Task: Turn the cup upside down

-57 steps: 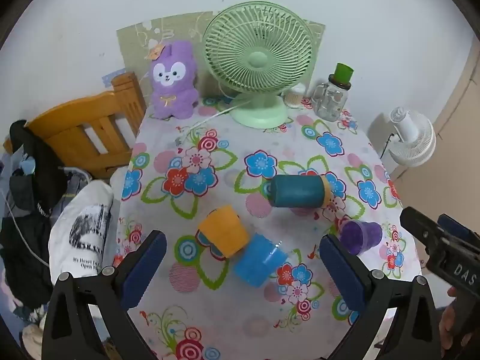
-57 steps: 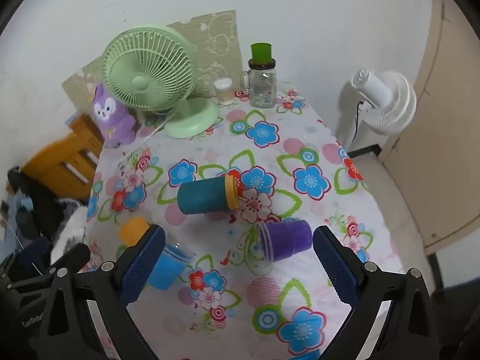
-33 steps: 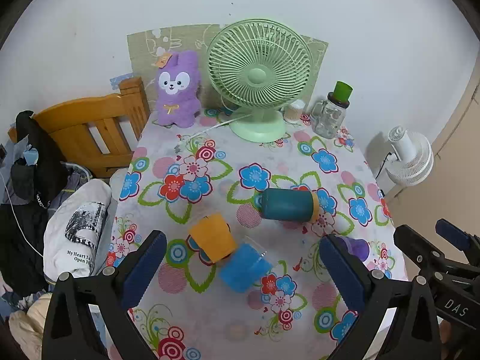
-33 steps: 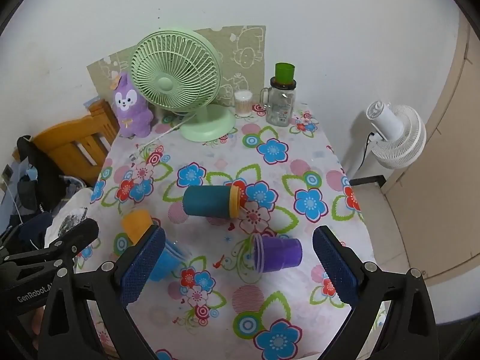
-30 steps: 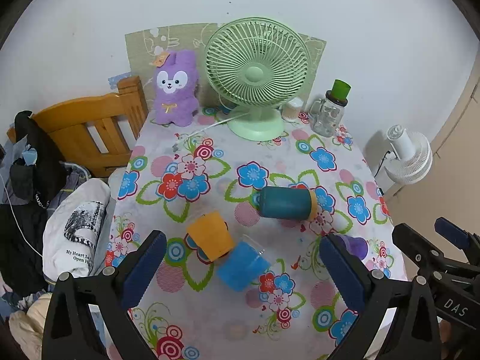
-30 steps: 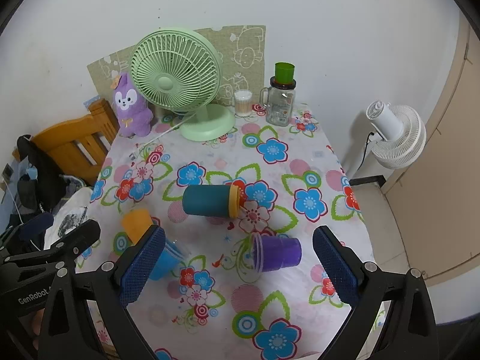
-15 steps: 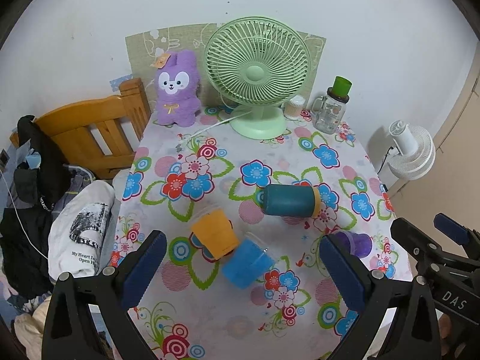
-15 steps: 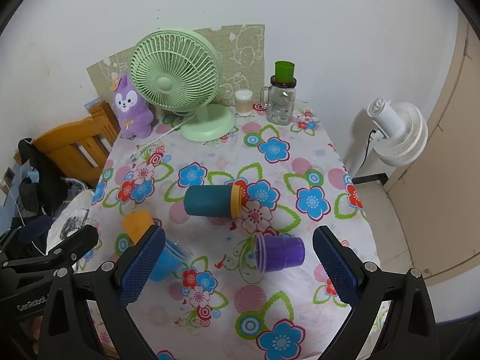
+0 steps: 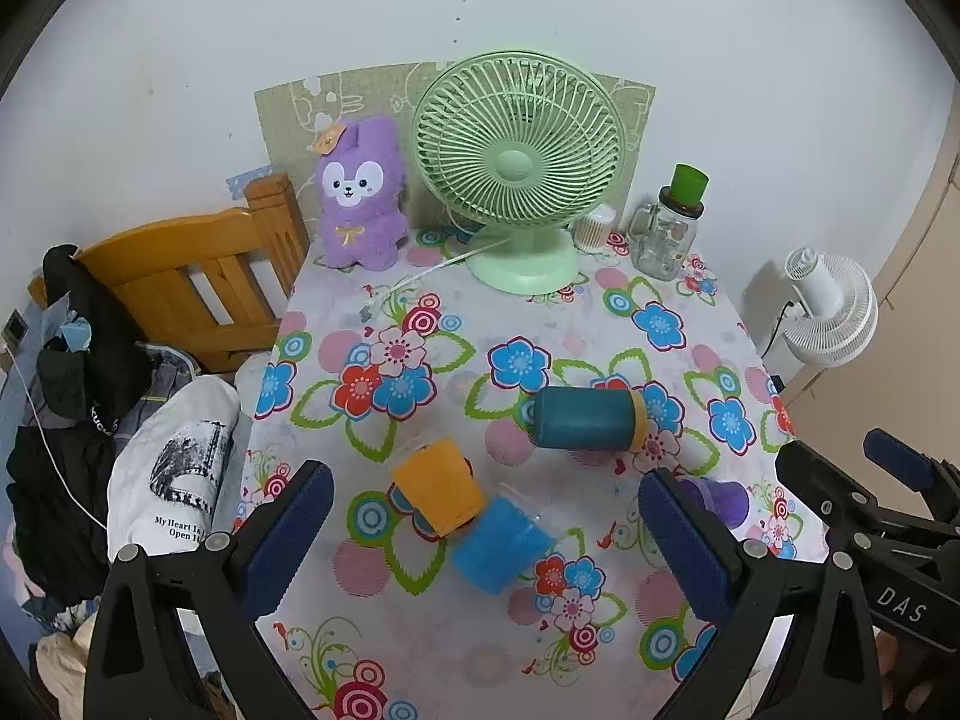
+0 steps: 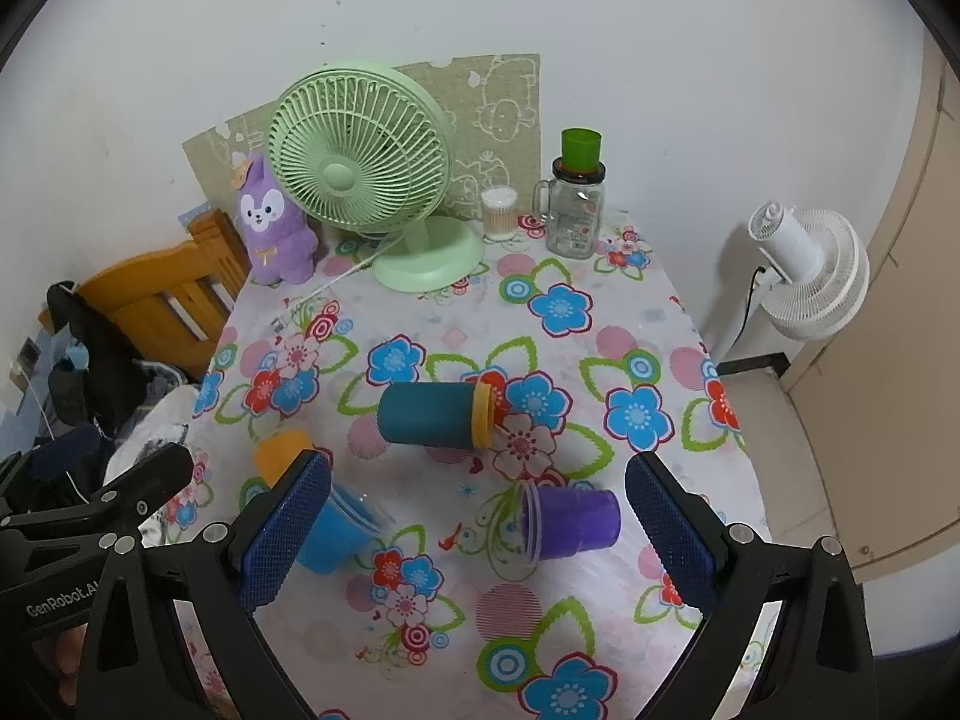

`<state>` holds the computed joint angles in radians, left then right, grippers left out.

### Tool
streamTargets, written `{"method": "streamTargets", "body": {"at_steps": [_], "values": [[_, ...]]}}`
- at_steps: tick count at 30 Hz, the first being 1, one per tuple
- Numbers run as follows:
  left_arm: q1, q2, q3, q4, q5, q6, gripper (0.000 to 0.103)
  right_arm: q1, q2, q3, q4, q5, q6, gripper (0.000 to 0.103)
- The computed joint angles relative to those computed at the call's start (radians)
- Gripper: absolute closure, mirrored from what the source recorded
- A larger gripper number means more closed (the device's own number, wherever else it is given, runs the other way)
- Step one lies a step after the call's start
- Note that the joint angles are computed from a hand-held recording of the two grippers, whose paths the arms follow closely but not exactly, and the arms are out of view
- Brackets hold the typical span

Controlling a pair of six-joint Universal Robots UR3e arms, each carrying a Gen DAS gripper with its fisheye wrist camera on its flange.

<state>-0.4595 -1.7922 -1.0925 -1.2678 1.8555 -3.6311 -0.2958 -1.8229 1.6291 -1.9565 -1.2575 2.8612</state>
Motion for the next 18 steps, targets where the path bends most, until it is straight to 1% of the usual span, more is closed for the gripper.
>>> {"method": "streamTargets", "body": {"at_steps": [8, 18], "values": [[0.004, -0.026, 0.032, -0.028, -0.006, -0.005, 0.0, 0.013, 0.02, -0.002, -0.014, -0.016, 0.009, 0.003], [0.029, -0.032, 0.018, -0.02, -0.027, 0.0, 0.0, 0.05, 0.071, -0.024, -0.044, -0.045, 0.041, 0.003]]}}
